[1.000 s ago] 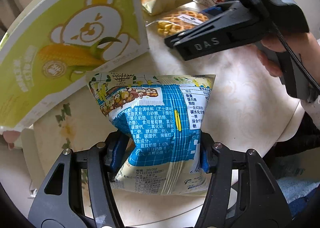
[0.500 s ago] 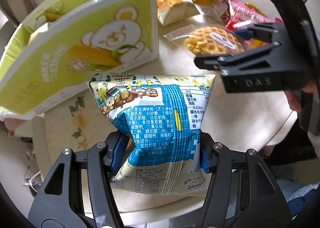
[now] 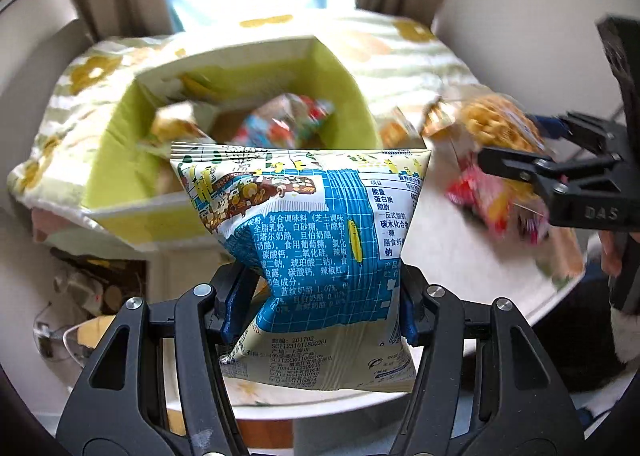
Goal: Organize snacks
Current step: 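Carry both held snacks over the box, then open both tools to release the bag and waffle into the box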
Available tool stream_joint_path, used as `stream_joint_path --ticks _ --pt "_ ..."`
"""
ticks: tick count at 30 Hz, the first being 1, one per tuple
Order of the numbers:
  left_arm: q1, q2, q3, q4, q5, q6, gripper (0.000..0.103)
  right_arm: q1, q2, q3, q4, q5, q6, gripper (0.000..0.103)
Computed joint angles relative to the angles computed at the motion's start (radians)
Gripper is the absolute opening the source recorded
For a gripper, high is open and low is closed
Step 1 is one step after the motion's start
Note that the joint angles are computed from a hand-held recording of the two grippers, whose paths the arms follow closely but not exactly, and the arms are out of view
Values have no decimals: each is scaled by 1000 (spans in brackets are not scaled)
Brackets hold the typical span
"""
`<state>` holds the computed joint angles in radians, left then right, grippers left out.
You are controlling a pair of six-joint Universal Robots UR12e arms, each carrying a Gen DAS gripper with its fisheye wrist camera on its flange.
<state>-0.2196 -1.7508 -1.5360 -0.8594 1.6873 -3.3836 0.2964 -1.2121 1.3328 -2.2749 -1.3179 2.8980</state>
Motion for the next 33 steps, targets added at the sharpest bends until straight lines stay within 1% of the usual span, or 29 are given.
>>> stream_joint_path --ticks 4,8,12,17,21,25,29,30,31,32,33 --pt "36 8 14 24 15 4 55 10 14 -48 -26 2 15 74" --pt "87 0 35 48 -10 20 55 31 45 -107 -48 -14 49 74" --pt "139 -22 65 57 -32 44 55 56 95 -188 -40 -21 95 74" --pt "192 -62 105 43 -61 70 55 87 168 -296 -15 -30 135 74" --pt "228 -103 141 3 -88 110 55 111 232 -385 29 -46 175 74" --pt "242 -142 173 -52 -111 155 55 124 270 -437 72 -55 219 74" --pt "247 -159 173 -77 -134 184 56 134 302 -475 123 -66 256 74" --pt "246 -161 171 -80 -137 184 65 134 306 -478 137 -64 261 74" --pt "247 -161 168 -81 -138 183 86 133 310 -482 149 -61 265 74" --pt "246 -158 161 -73 -137 180 96 133 315 -487 162 -58 269 74" --pt "247 -151 144 -43 -137 171 103 133 318 -491 173 -55 271 74"
